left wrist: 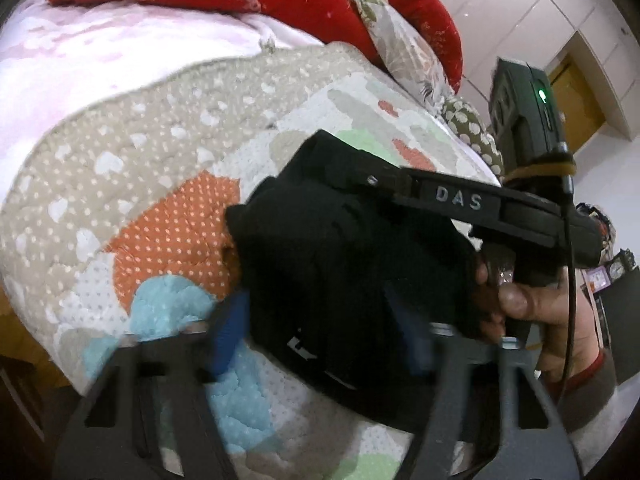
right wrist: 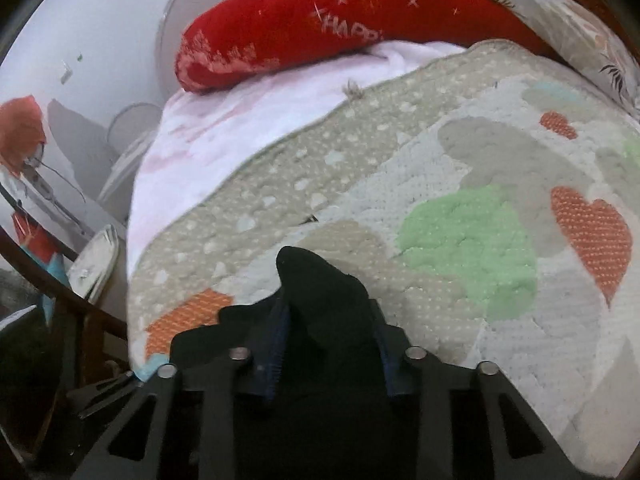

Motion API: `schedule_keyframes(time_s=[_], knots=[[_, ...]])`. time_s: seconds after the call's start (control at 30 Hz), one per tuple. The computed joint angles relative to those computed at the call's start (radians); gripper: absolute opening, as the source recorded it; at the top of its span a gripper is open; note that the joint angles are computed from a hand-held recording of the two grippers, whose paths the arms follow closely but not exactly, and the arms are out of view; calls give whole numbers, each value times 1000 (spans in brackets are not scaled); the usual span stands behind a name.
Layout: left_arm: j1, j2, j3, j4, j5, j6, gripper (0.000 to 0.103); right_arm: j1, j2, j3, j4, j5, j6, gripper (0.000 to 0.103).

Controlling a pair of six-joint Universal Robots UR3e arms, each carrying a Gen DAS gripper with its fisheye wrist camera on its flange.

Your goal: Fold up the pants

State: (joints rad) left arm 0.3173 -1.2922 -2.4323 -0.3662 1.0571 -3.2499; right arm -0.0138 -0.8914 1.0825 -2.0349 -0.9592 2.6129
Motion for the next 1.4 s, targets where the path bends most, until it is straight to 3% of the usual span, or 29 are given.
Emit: schedule_keyframes(time_s=[0.1, 0.2, 0.3, 0.33, 0.43, 0.57, 0.63, 0.67, 0.7, 0.73, 0.8, 0.83, 0.97, 1.03, 1.1, 1.13, 1.17, 1.23, 1.3, 1.33, 1.4], knots=[[11, 93, 12, -46, -52, 30, 34, -62, -102, 92, 3, 90, -9, 22], [-29, 200, 61, -109, -158, 64, 34, -172, -278, 242, -1, 196, -51, 21], [-144, 158, 149, -134, -253, 76, 34, -346, -493, 412, 61, 268, -125, 21], [-216, 106, 188, -125, -282, 82, 34, -406, -559, 469, 74, 270, -152, 21], [-448, -105, 308, -52, -245, 91, 34, -587, -716, 617, 141, 252, -222, 21], [-601, -264, 439, -183, -167, 140, 34, -794, -881, 826, 109, 76, -253, 23], [-584, -200, 394, -190, -173, 190, 34, -901, -946, 880, 185, 75, -308, 38], [-568, -159, 380, -220, -180, 229, 34, -968, -982, 898, 264, 106, -363, 57], [-535, -92, 362, -280, -198, 290, 36, -1014, -995, 902, 319, 127, -402, 67], [-504, -46, 353, -319, -205, 325, 38, -1073, -1030, 917, 404, 158, -447, 67], [-458, 10, 329, -330, -193, 352, 59, -1123, -1051, 904, 578, 205, -543, 67], [-431, 31, 317, -333, -185, 370, 63, -1126, -1057, 895, 631, 219, -568, 67], [-382, 29, 278, -269, -90, 338, 64, -1083, -1085, 882, 799, 266, -687, 67], [-353, 8, 239, -217, -84, 316, 64, -1015, -1043, 901, 705, 258, -625, 67], [-373, -70, 234, -146, -47, 290, 64, -898, -966, 943, 475, 234, -469, 67], [-396, -123, 252, -144, -12, 275, 64, -839, -898, 954, 365, 218, -398, 66], [-413, -167, 260, -132, -4, 270, 64, -815, -848, 956, 321, 219, -364, 56], [-443, -218, 266, -81, 20, 253, 64, -801, -799, 962, 255, 244, -329, 47], [-465, -227, 273, -65, 38, 244, 64, -818, -818, 950, 311, 272, -367, 29], [-464, -212, 270, -74, 35, 246, 64, -850, -866, 948, 387, 300, -433, 13], [-467, -199, 289, -99, 13, 250, 64, -909, -910, 899, 562, 338, -553, 11]])
